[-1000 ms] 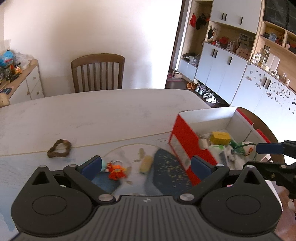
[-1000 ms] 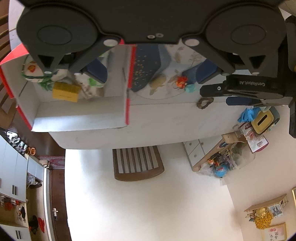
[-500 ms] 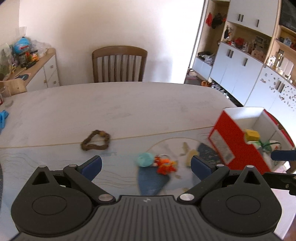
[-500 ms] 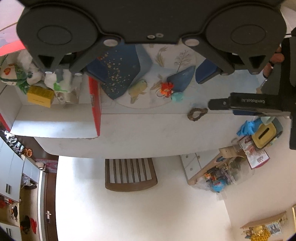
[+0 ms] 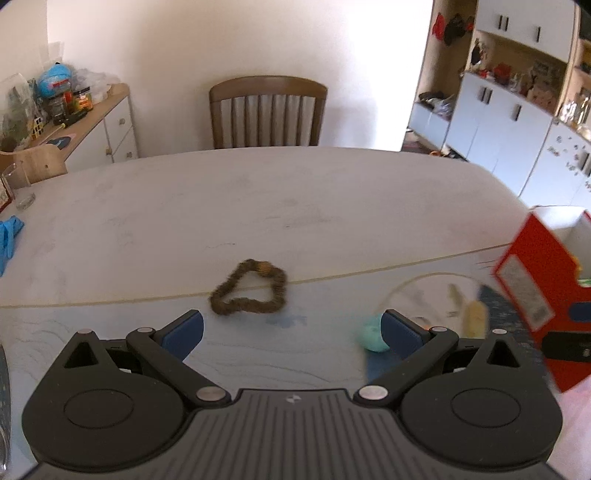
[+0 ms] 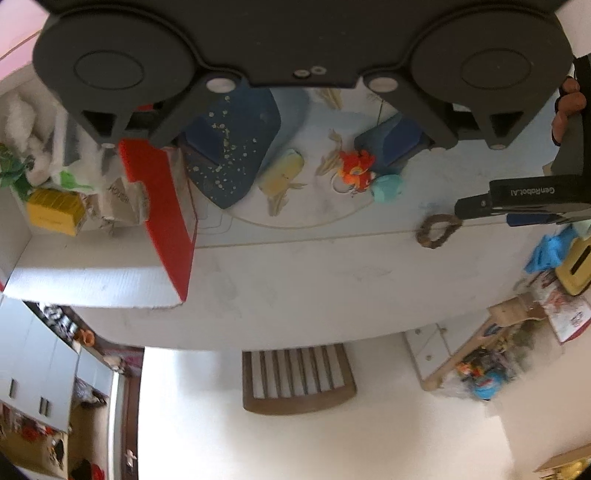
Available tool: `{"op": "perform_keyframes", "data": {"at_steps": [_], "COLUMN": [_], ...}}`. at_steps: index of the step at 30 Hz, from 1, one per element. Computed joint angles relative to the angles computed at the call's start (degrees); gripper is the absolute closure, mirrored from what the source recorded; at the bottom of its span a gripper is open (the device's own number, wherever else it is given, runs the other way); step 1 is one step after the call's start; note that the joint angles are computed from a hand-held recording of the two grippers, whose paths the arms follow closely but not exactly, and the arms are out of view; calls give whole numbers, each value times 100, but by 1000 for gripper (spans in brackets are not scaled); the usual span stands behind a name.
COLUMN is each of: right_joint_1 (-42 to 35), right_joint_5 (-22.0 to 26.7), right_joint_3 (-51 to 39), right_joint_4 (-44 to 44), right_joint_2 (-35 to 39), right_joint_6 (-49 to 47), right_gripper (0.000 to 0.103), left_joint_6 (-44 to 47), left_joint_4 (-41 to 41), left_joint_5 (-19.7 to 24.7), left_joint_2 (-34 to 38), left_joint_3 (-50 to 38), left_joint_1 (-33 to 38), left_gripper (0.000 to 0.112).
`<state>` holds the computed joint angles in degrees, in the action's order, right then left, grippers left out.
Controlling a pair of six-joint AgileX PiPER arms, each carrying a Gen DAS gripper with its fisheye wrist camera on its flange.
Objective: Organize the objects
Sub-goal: 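Move the left tool to the brown hair tie while the right tool approaches the yellow corn toy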
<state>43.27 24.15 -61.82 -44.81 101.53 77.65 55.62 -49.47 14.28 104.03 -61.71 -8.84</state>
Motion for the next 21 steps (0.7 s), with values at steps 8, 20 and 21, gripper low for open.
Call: {"op": "perform_keyframes", "data": {"at_steps": [8, 20, 21], "right_joint_1": [-137, -348, -356], "right_joint_5": [288, 406, 441], "right_joint_3": [-747, -1342, -1391], "right_joint_4": [316, 924, 934], "right_joint_2": [791, 1476, 1526], "right_joint_6": [-137, -738, -740], "right_gripper": [21, 29, 29], "left_joint_6": [-436, -1088, -1212], "left_joint_4": [576, 1603, 1724], "left_joint_5": [-168, 11, 4], "left_joint_2": [786, 1667, 1710], "left_joint_3": [-700, -1713, -1754], "left_joint_1": [122, 46, 31], "left_gripper": [9, 10, 10]}}
